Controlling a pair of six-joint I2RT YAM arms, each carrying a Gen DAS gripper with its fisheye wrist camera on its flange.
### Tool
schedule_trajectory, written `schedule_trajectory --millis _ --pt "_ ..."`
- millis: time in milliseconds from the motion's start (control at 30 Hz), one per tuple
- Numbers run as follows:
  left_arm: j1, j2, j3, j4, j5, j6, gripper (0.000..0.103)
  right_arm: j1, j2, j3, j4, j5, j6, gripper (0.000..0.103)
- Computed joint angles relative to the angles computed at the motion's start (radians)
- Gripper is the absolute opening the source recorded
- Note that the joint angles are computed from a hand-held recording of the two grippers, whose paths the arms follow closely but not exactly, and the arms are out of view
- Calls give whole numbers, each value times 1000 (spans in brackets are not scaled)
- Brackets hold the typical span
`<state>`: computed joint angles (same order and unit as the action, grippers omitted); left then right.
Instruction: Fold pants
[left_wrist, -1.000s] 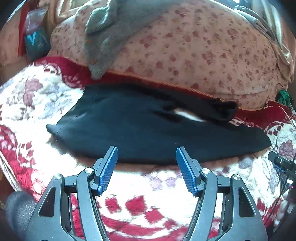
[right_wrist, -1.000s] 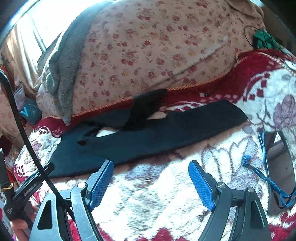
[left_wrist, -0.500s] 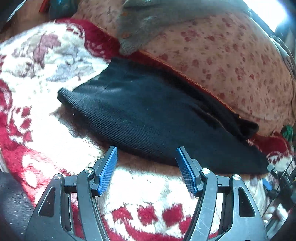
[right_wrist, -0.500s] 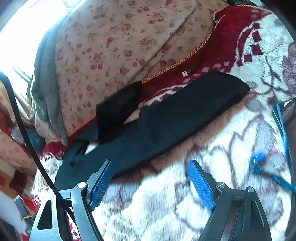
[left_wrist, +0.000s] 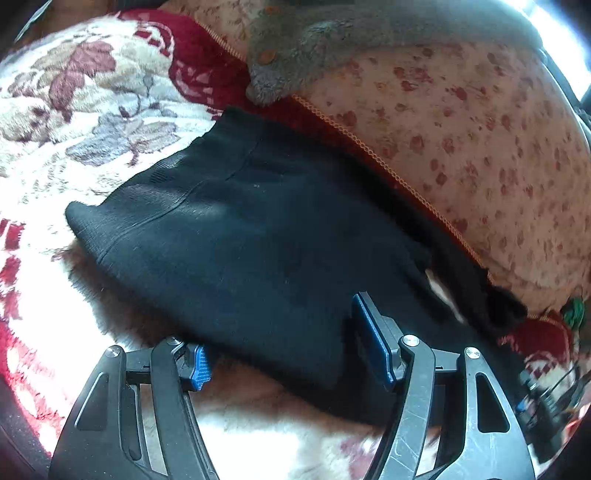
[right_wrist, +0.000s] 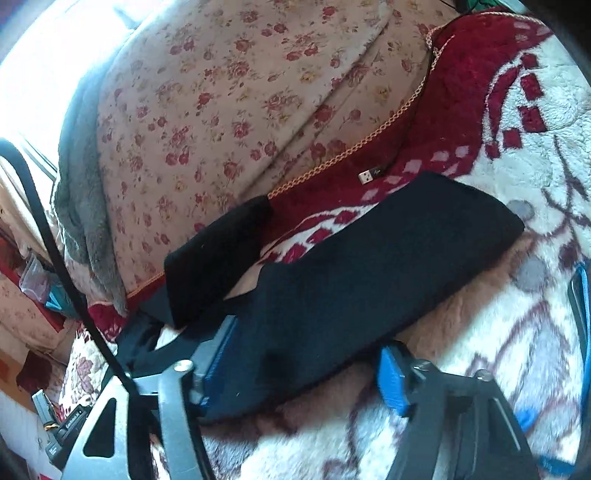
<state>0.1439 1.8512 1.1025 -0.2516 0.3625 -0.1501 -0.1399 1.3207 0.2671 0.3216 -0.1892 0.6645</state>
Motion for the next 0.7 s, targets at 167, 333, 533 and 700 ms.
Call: schedule_trajectory --millis 167,333,533,700 --pt "-2 33 52 -27 -54 24 16 -103 103 4 95 -109 3 14" --pt "22 18 48 -45 -13 81 9 -67 41 4 48 -74 -29 7" --pt "94 -33 51 -108 36 186 9 -1 -144 -28 -81 -66 -14 6" --pt "198 -48 72 -206 66 291 9 123 -353 -74 -232 -25 47 6"
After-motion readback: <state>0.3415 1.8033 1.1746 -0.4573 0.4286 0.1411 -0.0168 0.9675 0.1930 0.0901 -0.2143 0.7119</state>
